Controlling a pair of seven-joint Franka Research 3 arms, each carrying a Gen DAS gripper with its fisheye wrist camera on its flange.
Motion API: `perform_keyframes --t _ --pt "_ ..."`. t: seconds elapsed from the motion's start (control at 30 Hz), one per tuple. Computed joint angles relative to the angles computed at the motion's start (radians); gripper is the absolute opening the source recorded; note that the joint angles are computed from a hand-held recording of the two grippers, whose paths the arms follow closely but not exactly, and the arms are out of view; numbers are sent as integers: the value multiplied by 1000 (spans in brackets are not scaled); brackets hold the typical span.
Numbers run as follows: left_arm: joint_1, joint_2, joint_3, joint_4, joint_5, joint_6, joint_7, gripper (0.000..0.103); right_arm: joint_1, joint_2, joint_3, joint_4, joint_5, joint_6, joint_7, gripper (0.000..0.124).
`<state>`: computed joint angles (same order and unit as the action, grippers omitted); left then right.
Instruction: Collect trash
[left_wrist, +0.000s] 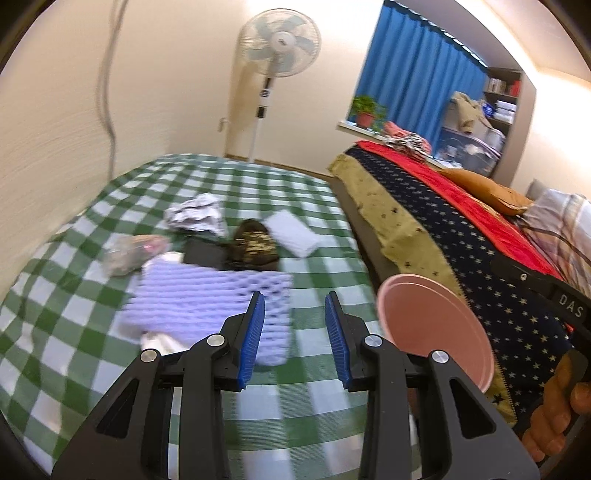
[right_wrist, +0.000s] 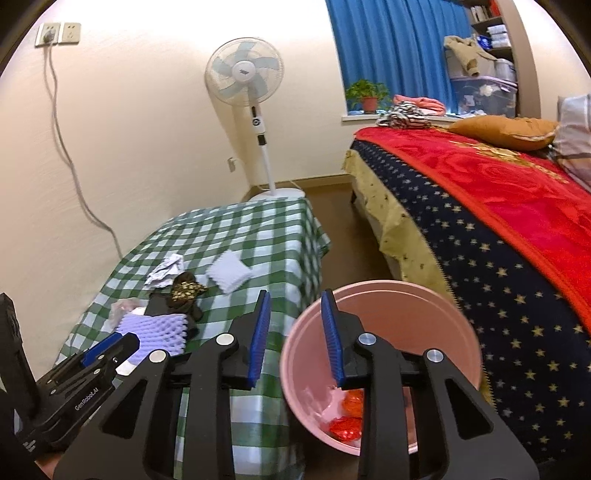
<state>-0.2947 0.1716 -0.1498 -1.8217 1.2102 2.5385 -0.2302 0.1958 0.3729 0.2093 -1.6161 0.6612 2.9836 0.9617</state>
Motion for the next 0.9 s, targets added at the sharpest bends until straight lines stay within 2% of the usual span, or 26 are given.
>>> perform_keyframes --t 0.17,0.3,0.4,0.47,0.53,0.9 --pt "20 -51 0 -71 -18 -44 -51 34 -2 38 38 50 18 -32 -32 29" --pt "45 -80 -8 -121 -82 -88 -81 36 -2 62 66 81 55 -47 -81 29" --pt "71 -100 -7 -163 -114 -68 -128 36 17 79 59 102 52 -62 -85 29" --pt "85 -105 -7 -179 -135 -58 -152 49 26 89 53 115 46 -73 -83 29" --pt "96 -104 -8 -187 -146 -44 -165 54 31 97 48 125 41 -86 -79 29" --pt "126 -87 4 -194 -161 41 -201 54 59 129 19 161 -14 -135 -30 29"
